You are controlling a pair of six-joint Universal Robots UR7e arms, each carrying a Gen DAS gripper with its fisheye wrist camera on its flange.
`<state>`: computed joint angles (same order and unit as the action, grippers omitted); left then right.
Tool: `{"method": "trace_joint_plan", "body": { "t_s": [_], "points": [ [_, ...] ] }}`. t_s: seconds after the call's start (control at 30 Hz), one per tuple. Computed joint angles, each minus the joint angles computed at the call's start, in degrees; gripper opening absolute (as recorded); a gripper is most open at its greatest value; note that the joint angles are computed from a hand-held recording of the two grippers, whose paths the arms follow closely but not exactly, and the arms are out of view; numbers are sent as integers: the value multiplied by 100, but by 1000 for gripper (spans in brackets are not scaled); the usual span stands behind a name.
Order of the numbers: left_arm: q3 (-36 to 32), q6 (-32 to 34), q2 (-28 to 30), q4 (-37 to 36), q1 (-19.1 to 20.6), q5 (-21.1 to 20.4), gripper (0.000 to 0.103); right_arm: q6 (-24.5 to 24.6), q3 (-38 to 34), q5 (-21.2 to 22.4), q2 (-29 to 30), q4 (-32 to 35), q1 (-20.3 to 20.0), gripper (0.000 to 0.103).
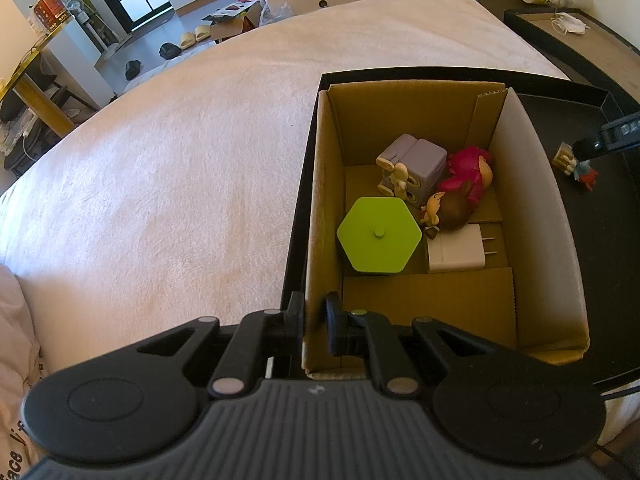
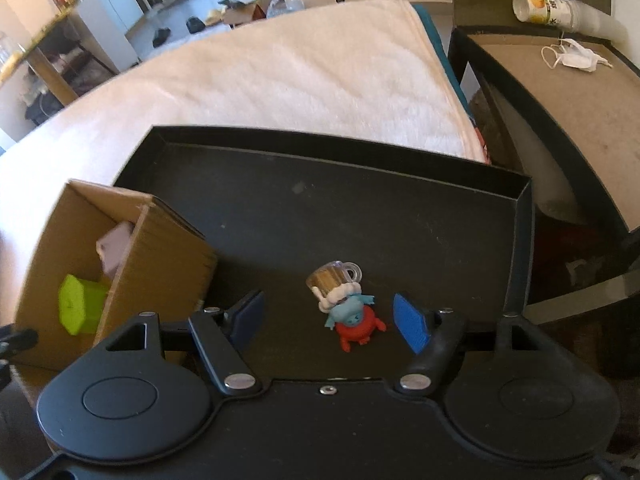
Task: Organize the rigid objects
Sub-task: 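Close the right gripper on the blue-red figurine with mug, then carry the blue-red figurine into the box and release it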
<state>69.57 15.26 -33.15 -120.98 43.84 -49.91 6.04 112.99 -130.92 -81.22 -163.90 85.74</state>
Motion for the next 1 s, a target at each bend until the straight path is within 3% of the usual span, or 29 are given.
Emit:
{"method": "trace_joint_plan", "body": {
  "t_s": [0.37, 0.63, 0.7, 1.0],
  "points": [
    [21, 26, -7, -17, 2, 16, 10, -339, -161, -551, 511, -117, 1, 70],
    [5, 29, 17, -2, 3, 65, 11, -537, -269, -881, 715, -55, 4, 49],
    [1, 18, 22, 9, 0, 62, 11, -638, -266, -955, 743, -114, 28, 38],
    [95, 29, 22, -98, -44, 184, 11, -567, -137, -991, 595, -165, 160, 37]
  ]
}}
